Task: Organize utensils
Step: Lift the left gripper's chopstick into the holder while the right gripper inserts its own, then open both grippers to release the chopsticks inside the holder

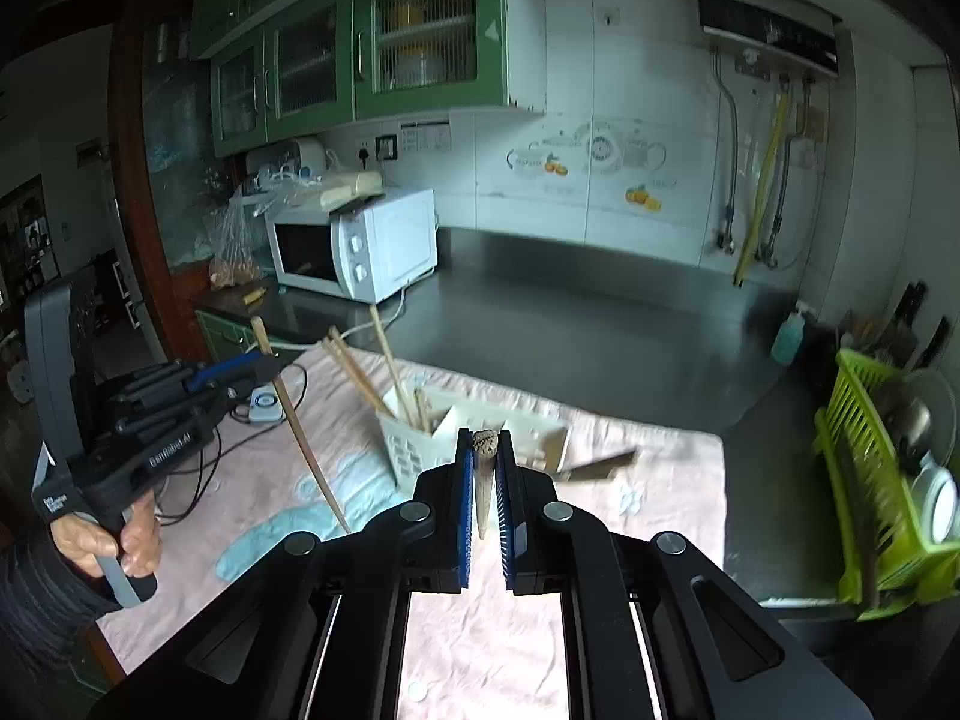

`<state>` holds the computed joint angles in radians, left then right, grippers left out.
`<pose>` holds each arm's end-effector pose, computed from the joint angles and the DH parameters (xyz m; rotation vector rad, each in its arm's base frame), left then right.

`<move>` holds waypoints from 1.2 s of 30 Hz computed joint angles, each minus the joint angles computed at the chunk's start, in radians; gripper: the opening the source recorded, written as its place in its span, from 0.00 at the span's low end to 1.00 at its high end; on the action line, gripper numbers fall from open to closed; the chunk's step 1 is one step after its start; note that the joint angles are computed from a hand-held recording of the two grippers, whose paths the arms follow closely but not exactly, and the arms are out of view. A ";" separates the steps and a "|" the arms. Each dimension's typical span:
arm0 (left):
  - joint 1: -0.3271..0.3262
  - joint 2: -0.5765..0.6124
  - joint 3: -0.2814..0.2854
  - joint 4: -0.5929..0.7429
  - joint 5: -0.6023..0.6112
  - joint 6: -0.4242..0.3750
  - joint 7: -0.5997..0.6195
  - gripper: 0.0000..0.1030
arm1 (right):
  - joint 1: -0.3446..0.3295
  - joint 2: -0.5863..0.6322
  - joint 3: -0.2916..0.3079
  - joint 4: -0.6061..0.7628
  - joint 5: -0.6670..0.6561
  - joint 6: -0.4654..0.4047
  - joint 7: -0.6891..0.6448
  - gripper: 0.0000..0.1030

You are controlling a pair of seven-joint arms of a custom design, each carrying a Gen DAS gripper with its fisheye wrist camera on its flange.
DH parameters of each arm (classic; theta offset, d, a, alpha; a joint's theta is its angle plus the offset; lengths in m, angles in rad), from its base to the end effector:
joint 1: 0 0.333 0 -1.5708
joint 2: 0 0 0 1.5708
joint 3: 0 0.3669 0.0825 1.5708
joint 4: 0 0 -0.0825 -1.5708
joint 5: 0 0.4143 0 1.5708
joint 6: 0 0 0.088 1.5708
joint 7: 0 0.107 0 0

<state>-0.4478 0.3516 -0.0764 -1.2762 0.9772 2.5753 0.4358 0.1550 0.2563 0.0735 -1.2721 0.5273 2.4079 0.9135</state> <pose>0.6574 -0.3807 0.7103 -1.5229 1.4565 -1.0802 0.7042 0.1569 0.7679 -1.9581 0.9779 -0.5275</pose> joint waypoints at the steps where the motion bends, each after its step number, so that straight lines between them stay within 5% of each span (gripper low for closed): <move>1: -0.002 0.005 0.006 0.019 0.011 0.000 -0.005 0.05 | 0.000 0.005 -0.001 0.017 -0.003 -0.006 0.003 0.07; 12: -0.040 0.177 0.087 0.347 0.036 -0.036 0.017 0.05 | 0.013 0.145 -0.001 0.270 -0.081 -0.031 0.099 0.07; 20: -0.048 0.344 0.148 0.586 -0.076 -0.074 0.096 0.05 | 0.016 0.272 0.003 0.440 -0.144 -0.107 0.167 0.07; 36: -0.041 0.328 0.151 0.507 -0.196 -0.052 0.164 0.09 | 0.024 0.346 0.007 0.494 -0.196 -0.129 0.216 0.08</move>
